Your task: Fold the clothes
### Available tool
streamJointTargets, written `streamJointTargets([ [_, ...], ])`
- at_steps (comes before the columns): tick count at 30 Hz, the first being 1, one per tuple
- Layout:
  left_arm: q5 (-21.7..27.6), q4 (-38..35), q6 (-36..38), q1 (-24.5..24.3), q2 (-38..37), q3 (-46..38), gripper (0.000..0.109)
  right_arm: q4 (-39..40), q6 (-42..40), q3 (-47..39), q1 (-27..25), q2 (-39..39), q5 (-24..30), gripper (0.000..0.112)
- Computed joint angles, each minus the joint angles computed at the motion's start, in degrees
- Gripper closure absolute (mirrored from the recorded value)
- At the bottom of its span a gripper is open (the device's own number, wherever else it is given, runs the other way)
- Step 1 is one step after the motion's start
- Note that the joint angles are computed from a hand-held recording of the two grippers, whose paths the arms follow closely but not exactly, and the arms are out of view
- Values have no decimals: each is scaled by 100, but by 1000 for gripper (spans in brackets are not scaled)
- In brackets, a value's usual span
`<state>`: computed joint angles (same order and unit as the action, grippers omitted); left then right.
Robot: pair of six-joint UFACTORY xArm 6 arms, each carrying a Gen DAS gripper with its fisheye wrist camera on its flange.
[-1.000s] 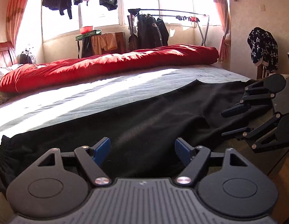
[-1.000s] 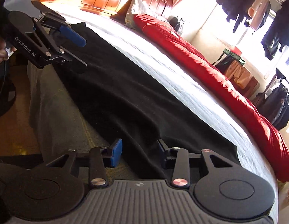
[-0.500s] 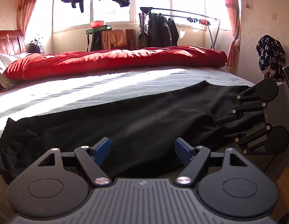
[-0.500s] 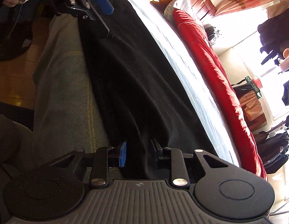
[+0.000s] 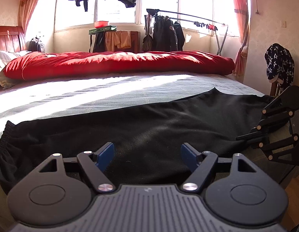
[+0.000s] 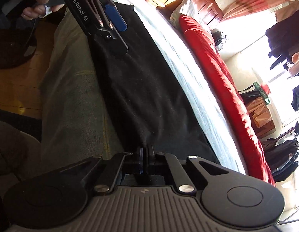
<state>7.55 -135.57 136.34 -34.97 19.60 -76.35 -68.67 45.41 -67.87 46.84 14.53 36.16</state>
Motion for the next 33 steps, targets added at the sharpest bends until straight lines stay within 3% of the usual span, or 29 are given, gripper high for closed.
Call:
streamJointTargets([
  [1,-20,18,-16,7,48,-55,32,110,-12,28,-13,5,-59,98],
  [6,-262,34,189,28,455,-567,32,29,405,265,6,-252,-228,88],
  [8,-599,556,-324,-6,766,-884,32,-193,1076,453,-88,-495,-229,73],
  [9,-766,866,-655,-18,919,-1005,32,-238,1343,537,-182,-586,-231,70],
  [12,-698,1951,-2070,98,1052,-892,29,-192,2154,820,-517,-833,-381,69],
  [16,-897,2121,-2219,88,898,-805,31,-27,3102,1252,-1084,-1173,-1153,69],
  [18,-625,2733,-2718,79,785,-704,31,-162,3394,1292,-1312,-1224,-1408,69],
  [19,-429,3028,-2940,87,737,-678,31,-216,3464,1242,-1427,-1179,-1492,63],
  [21,133,4028,-3861,125,770,-731,30,-86,3281,988,-1682,-951,-1639,59],
  [25,1155,6173,-6102,235,1415,-1517,30,845,2115,180,-2106,-143,-1858,59],
  [28,1419,7652,-7638,257,2122,-2380,30,1928,1087,-374,-2366,464,-2086,59],
  [33,1388,9313,-9247,331,2826,-3302,30,3935,-832,-1233,-2578,1365,-2261,53],
])
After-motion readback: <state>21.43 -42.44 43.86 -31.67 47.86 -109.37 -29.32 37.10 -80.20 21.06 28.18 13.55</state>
